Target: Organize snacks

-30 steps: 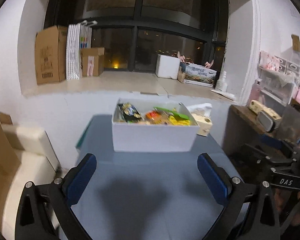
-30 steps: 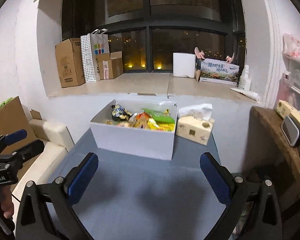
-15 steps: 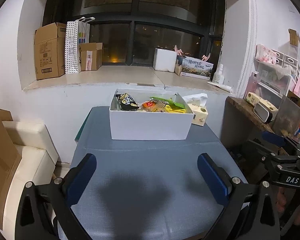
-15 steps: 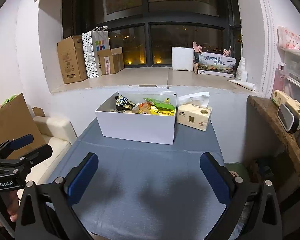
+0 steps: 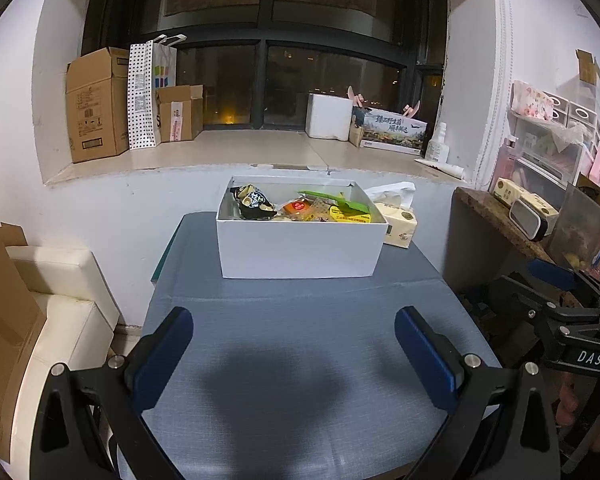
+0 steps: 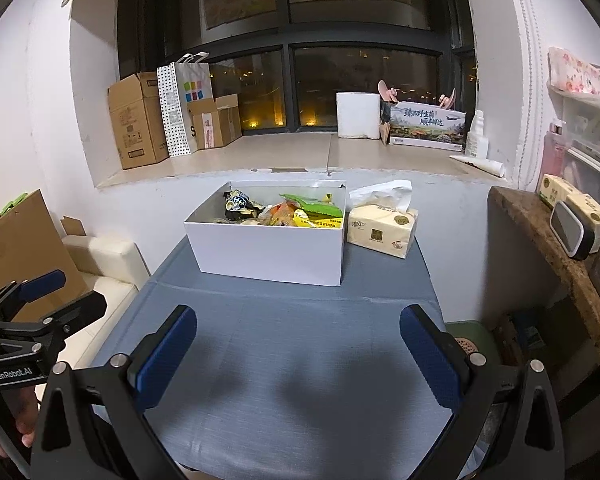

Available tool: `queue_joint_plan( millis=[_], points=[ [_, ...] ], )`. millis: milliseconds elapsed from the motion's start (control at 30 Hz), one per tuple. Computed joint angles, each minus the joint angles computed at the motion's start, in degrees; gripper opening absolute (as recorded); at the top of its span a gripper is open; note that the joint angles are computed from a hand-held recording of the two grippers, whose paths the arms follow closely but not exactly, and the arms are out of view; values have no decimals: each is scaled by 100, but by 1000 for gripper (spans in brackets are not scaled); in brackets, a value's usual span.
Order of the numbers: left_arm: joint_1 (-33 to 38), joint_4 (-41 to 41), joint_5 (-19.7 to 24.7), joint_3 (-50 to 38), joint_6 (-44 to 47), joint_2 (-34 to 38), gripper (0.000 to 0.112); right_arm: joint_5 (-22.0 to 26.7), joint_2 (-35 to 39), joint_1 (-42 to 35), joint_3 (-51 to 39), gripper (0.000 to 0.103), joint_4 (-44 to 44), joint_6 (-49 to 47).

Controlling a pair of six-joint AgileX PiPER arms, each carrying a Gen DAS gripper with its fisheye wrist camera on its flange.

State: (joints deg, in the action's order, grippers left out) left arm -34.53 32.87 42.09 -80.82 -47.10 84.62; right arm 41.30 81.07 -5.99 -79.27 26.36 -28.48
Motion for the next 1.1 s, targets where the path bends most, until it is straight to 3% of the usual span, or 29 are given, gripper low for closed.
queue_joint_plan(
  millis=[1100],
  points=[
    [-11,-24,51,-18,-10,46,103,-30,-40,26,65,103,-166,174]
  ],
)
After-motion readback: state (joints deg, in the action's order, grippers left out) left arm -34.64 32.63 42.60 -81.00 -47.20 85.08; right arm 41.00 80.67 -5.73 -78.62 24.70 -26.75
